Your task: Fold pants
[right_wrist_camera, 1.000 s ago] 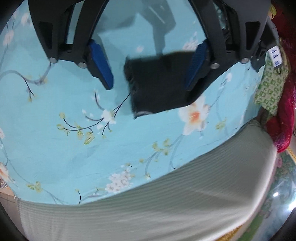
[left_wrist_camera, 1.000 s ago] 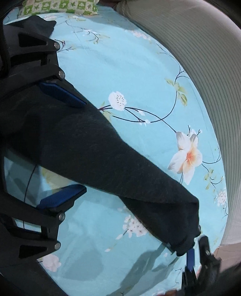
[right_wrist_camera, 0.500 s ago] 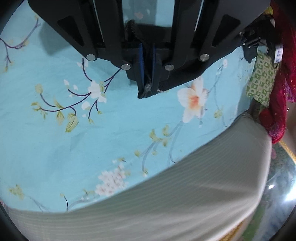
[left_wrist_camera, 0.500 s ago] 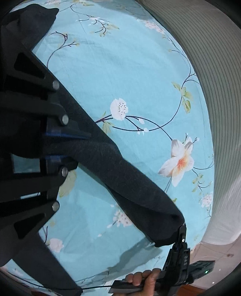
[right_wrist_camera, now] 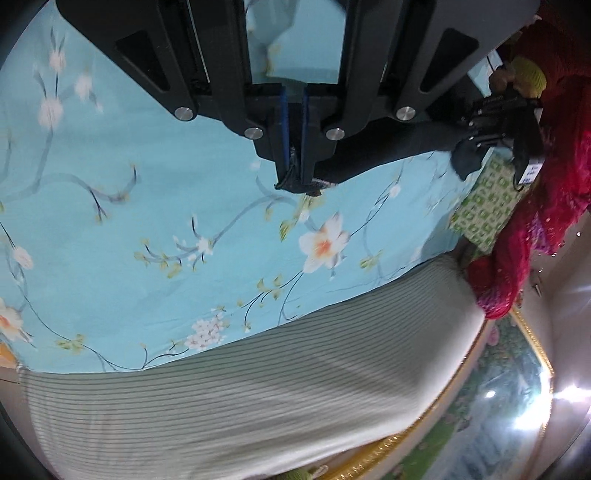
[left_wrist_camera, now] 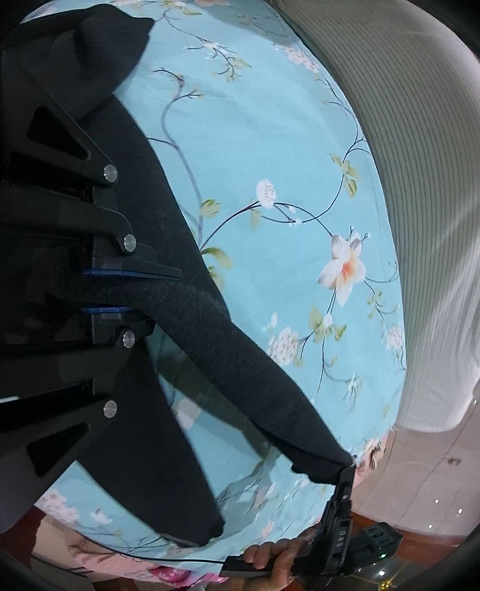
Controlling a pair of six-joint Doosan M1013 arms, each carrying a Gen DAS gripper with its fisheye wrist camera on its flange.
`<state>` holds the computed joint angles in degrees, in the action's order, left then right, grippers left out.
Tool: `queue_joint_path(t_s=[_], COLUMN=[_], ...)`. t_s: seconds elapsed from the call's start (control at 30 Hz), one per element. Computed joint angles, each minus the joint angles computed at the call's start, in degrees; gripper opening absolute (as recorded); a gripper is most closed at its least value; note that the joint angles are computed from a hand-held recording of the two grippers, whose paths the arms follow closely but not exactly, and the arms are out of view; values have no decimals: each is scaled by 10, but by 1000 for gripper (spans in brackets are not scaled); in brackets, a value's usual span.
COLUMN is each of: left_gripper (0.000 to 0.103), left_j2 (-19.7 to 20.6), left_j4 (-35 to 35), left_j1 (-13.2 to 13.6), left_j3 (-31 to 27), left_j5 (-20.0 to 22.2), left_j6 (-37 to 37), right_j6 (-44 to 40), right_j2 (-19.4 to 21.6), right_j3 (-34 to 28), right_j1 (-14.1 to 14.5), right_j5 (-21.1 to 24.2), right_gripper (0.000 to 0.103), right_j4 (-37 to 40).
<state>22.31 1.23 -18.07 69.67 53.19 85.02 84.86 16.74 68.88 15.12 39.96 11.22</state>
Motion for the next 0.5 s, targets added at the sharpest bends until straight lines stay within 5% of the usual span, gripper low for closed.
queue_joint_path(t_s=[0.5], left_gripper=[9], left_j2=[-73], left_j4=[-23], left_j1=[-13], left_j3=[120], left_j5=[-80], left_j6=[31], right_j6=[15], right_j2=[-124], right_j3=[197], right_j1=[32], right_j5=[-94], right_gripper=[3], right_j4=[-44])
